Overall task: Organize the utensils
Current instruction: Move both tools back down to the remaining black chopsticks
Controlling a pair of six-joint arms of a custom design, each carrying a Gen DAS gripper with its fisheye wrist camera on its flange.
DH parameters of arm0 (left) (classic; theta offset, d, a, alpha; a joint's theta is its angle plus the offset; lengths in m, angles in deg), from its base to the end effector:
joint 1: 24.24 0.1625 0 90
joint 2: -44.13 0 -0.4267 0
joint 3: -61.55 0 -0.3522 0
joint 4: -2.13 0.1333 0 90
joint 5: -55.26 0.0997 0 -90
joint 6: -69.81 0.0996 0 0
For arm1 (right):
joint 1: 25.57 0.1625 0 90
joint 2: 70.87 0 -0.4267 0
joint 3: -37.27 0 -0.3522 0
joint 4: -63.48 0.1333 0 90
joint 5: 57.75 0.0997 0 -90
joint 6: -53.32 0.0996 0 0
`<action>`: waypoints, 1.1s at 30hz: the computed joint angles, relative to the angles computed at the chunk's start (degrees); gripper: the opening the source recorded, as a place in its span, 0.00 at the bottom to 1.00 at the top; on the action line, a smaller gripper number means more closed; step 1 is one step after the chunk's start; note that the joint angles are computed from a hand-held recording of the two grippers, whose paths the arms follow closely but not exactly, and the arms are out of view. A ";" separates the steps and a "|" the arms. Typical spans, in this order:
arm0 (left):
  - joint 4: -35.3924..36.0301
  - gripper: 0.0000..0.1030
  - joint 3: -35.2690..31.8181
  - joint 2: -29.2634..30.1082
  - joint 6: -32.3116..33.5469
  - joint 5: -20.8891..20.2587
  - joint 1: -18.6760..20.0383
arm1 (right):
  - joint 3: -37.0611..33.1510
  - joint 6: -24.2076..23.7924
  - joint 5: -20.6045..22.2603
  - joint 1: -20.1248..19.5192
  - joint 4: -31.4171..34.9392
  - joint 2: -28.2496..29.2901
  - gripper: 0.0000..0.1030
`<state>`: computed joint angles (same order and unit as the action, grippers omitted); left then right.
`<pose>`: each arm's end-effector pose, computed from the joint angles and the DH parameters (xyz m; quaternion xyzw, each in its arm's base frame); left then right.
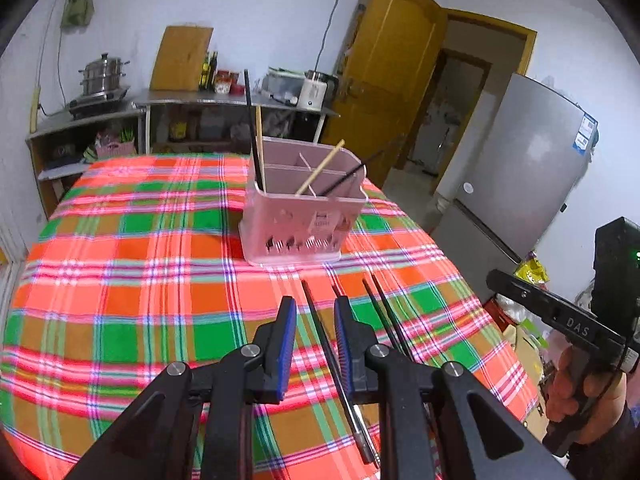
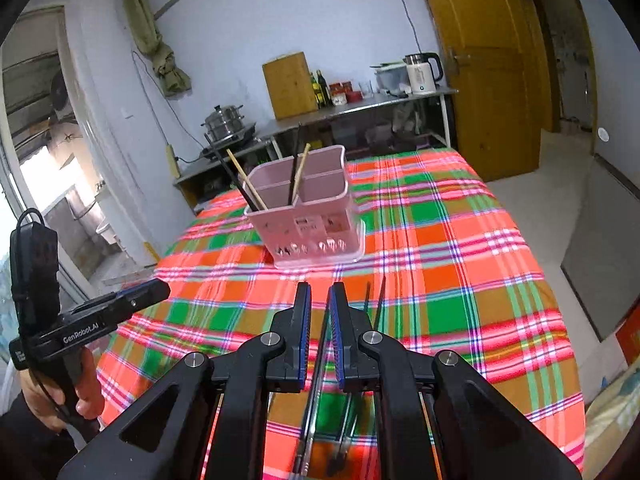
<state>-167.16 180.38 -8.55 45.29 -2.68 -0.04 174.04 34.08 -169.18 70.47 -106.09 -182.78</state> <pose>-0.3956 -0.3819 0.1202 0.3070 0.9047 -0.2721 0.1155 0.1273 -0.2818 0.4381 0.1076 -0.8702 0.4295 0.2159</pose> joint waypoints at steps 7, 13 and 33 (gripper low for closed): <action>0.80 0.18 0.04 0.91 -0.80 -1.06 0.84 | 0.42 -0.56 2.02 -2.94 0.18 0.50 0.09; 1.33 0.18 -1.09 2.62 -0.79 -1.98 1.79 | 0.65 -1.02 2.91 -4.66 -0.33 2.22 0.09; 7.59 0.18 -15.63 16.25 2.02 -7.53 10.42 | -3.11 -3.71 -0.50 -10.05 -2.95 15.63 0.09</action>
<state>-159.57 164.75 7.70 47.31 -10.20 10.38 170.93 30.37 -169.68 60.42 -109.05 -167.15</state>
